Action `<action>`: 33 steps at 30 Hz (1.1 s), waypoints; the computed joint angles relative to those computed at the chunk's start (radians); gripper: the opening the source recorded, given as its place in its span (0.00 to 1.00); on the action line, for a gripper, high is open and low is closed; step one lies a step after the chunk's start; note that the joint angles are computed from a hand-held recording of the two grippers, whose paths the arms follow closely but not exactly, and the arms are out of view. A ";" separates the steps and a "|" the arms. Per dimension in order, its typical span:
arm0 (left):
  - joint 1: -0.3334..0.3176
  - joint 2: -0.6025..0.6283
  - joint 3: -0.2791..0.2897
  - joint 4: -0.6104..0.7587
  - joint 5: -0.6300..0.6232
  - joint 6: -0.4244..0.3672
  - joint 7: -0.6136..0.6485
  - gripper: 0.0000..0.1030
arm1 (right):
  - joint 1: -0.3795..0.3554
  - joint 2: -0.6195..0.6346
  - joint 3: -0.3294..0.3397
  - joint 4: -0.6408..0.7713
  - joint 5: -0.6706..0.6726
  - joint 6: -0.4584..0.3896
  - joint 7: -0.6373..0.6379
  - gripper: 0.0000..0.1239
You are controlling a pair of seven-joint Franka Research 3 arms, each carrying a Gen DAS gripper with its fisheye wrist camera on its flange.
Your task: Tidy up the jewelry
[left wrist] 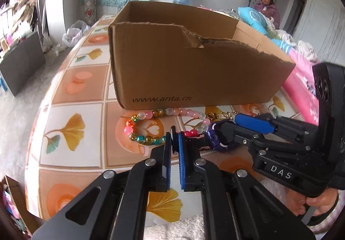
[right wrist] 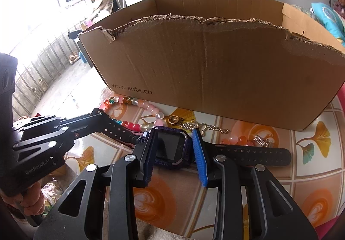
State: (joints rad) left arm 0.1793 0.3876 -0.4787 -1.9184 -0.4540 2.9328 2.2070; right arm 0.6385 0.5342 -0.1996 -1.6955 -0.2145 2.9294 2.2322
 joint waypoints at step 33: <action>0.013 0.054 0.004 -0.028 0.484 0.109 -0.250 0.06 | -0.167 -0.246 0.059 -0.312 -0.081 -0.057 0.449 0.45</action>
State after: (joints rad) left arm 0.1926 0.4415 -0.4746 -1.9461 0.0299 3.0414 1.9574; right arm 0.4711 0.2879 -0.1403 -2.0074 -0.2953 2.8723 2.6808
